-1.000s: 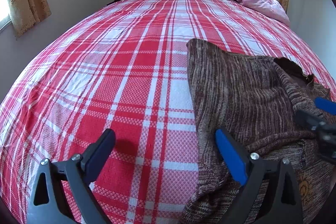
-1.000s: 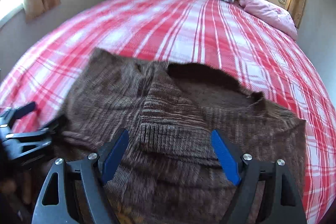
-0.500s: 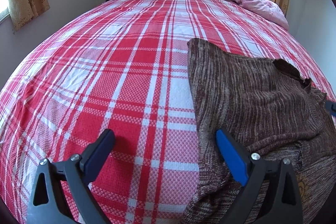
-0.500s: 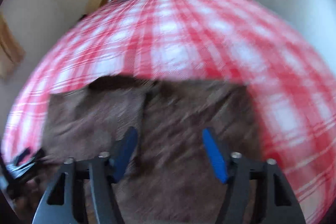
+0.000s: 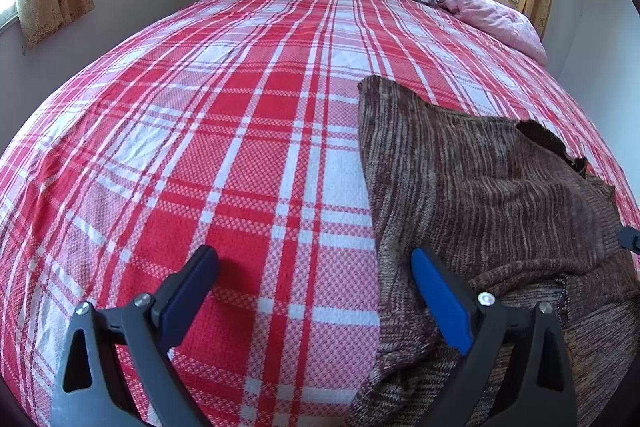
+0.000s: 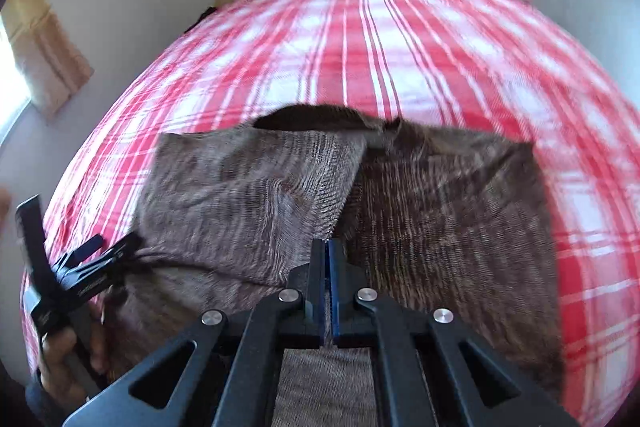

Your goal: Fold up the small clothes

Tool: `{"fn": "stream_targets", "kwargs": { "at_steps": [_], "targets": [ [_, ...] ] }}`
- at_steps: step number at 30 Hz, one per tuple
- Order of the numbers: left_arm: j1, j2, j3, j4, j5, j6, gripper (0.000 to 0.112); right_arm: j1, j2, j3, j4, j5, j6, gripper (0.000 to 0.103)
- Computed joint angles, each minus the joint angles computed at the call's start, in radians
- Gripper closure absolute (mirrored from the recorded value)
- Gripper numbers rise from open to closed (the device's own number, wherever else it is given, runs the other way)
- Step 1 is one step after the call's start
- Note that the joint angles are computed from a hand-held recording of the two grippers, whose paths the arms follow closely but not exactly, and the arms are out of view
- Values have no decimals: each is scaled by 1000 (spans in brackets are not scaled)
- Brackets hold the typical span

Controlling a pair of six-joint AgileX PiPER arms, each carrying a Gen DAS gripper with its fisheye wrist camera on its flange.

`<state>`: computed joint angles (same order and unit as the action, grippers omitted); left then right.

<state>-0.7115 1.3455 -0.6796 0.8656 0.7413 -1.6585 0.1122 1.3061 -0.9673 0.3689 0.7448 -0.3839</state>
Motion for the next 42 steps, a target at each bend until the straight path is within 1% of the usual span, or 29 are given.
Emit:
{"fn": "stream_targets", "kwargs": {
  "at_steps": [1,3,9,10,11,12,13,14,15,16,17,18,19,20,22,24,25,26,27,28,29,30,32,33,35,37,38,41,42],
  "targets": [
    [0,-2,1,1,-1,-2,13,-3,-22,4,8,15,-8,102],
    [-3,-2,1,3,1,-6,13,0,-19,-3,-11,18,-1,102],
    [1,-12,9,4,-10,-9,13,-40,18,32,11,-38,-26,102],
    [-2,-15,11,6,-9,-14,13,-55,27,34,40,-43,-41,100],
    [-11,-16,11,15,-1,-23,13,-69,43,28,65,-33,-46,87],
    [-19,-21,15,26,2,-31,13,-77,54,22,84,-19,-53,71],
    [-41,-32,22,54,15,-63,14,-91,69,16,126,2,-88,33],
    [-90,-52,37,112,54,-136,14,-102,79,19,172,13,-130,23],
    [-146,-74,52,171,91,-201,14,-98,82,27,188,3,-141,23],
    [-181,-83,57,206,110,-226,14,-85,83,31,177,-9,-135,23],
    [-205,-80,53,222,119,-223,14,-64,82,38,153,-35,-116,27],
    [-220,-71,42,225,129,-208,14,-51,83,44,135,-57,-101,34],
    [-245,-42,15,224,146,-167,14,-37,90,44,111,-72,-78,50],
    [-261,-25,-5,224,152,-136,15,-27,103,39,90,-79,-57,62],
    [-295,8,-41,224,167,-65,15,-21,122,34,64,-94,-29,69],
    [-291,43,-79,180,136,59,15,-32,126,33,90,-95,-58,76],
    [-278,75,-109,136,122,144,16,-31,123,34,83,-99,-54,85],
    [-271,99,-132,108,140,188,19,-27,119,34,67,-103,-43,92],
    [-260,123,-155,80,156,224,30,-22,114,33,53,-106,-37,93],
    [-231,129,-163,45,131,257,37,-19,109,33,50,-104,-40,95],
    [-221,114,-155,46,118,251,46,-16,103,33,47,-102,-41,97],
    [-220,109,-152,45,117,245,70,-15,95,34,45,-100,-44,98],
    [-237,91,-139,64,139,203,89,-15,70,39,46,-93,-57,101],
    [-243,84,-134,68,143,193,103,-14,58,44,44,-94,-60,101],
    [-253,61,-118,80,156,159,104,-25,23,53,66,-77,-91,102],
    [-249,11,-70,115,123,107,104,-44,-18,62,95,-50,-129,102],
    [-265,-25,-48,125,133,80,104,-48,-31,62,101,-39,-135,102],
    [-305,-66,-4,134,150,45,104,-73,-62,76,131,-7,-175,102],
    [-296,-67,0,134,135,51,104,-76,-59,80,132,-2,-183,102]
  ]
}}
